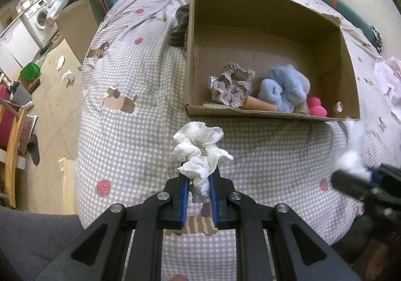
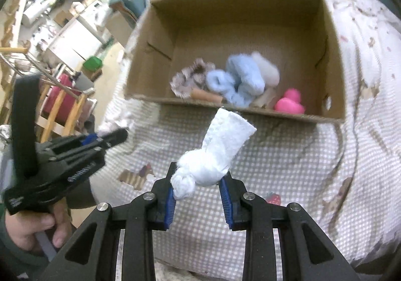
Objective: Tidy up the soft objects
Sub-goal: 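Carry the flower scrunchie and white sock over the box with both tools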
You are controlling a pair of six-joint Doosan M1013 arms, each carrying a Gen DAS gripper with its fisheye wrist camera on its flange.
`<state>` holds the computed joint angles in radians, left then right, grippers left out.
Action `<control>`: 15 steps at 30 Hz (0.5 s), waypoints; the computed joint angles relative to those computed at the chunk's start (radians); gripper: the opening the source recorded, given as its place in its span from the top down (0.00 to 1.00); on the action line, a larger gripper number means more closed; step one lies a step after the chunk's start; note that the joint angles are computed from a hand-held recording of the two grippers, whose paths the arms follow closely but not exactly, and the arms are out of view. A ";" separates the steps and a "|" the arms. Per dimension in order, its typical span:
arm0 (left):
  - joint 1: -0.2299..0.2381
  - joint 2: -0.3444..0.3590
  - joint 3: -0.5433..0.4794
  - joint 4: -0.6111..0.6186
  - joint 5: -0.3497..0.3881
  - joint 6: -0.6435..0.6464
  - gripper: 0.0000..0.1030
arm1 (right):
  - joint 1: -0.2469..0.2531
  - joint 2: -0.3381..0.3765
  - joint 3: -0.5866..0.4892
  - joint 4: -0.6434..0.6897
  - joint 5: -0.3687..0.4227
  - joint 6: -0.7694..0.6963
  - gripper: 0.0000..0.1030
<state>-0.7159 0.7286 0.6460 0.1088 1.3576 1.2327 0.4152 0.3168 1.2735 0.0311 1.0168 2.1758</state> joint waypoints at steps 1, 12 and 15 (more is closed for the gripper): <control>-0.002 -0.008 0.012 0.000 -0.011 -0.008 0.87 | 0.002 -0.018 0.016 -0.014 -0.027 0.007 0.68; -0.012 -0.003 -0.086 0.006 -0.077 -0.003 0.87 | -0.040 -0.089 0.027 -0.098 -0.201 0.090 0.68; -0.005 0.042 -0.193 -0.008 -0.047 0.017 0.87 | -0.051 -0.075 0.006 -0.095 -0.230 0.088 0.68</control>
<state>-0.7208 0.7710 0.4533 0.1013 1.3109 1.2498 0.3644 0.2413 1.2795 -0.0635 0.7872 2.2641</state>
